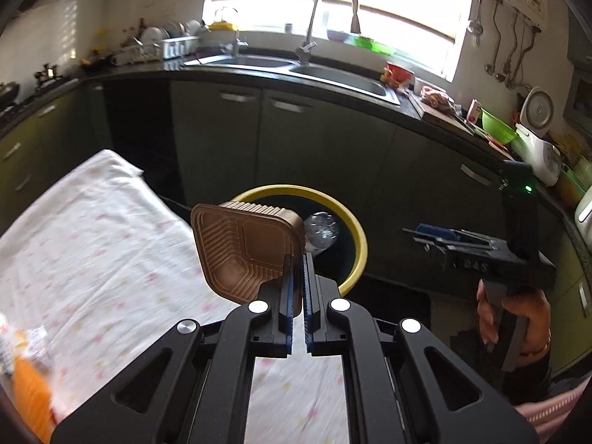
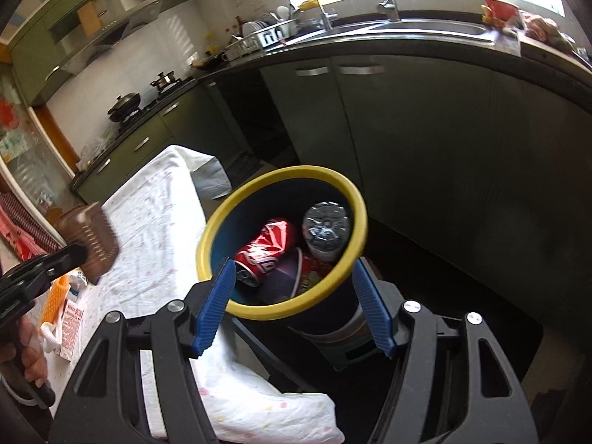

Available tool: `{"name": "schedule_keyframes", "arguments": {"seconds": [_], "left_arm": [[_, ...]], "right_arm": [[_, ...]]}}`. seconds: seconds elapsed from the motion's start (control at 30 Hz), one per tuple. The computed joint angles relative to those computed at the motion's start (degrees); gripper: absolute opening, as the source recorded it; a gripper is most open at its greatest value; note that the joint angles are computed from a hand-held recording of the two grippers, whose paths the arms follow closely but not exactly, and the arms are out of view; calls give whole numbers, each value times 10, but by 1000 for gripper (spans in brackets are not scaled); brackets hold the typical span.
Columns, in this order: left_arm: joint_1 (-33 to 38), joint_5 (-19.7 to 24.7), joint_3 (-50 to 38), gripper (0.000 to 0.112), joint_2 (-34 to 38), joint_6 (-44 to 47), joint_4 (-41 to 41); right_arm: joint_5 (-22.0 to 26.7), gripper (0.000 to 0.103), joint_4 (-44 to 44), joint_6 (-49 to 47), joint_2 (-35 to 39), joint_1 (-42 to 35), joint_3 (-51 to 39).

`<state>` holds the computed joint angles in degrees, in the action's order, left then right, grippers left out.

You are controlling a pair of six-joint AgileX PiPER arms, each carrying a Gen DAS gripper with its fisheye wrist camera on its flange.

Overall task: Collect trash
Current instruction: 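Grasp the brown plastic container with the left gripper and drop it in the bin, then move the right gripper to the orange mesh foam sleeve and grasp it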

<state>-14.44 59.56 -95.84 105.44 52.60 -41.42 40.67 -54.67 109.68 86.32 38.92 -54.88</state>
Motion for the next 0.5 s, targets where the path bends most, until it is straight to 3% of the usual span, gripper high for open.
{"name": "schedule_keyframes", "arguments": {"seconds": [0.07,0.33,0.4,0.5], "left_arm": [[-41,-10,-48,5,45,-40,32],[-139,53,-297,7,245,-194,135],[-146,56,-329,24,266,-217,149],[-138,28,-287,34,238,-215,146]], "right_arm": [[-14,63,-3,11,-7,-11,17],[-39,65,-13,33,-24,-35,51],[-38,65,-8,29,-23,-38,51],[-35,65,-4,21,-21,-38,47]]}}
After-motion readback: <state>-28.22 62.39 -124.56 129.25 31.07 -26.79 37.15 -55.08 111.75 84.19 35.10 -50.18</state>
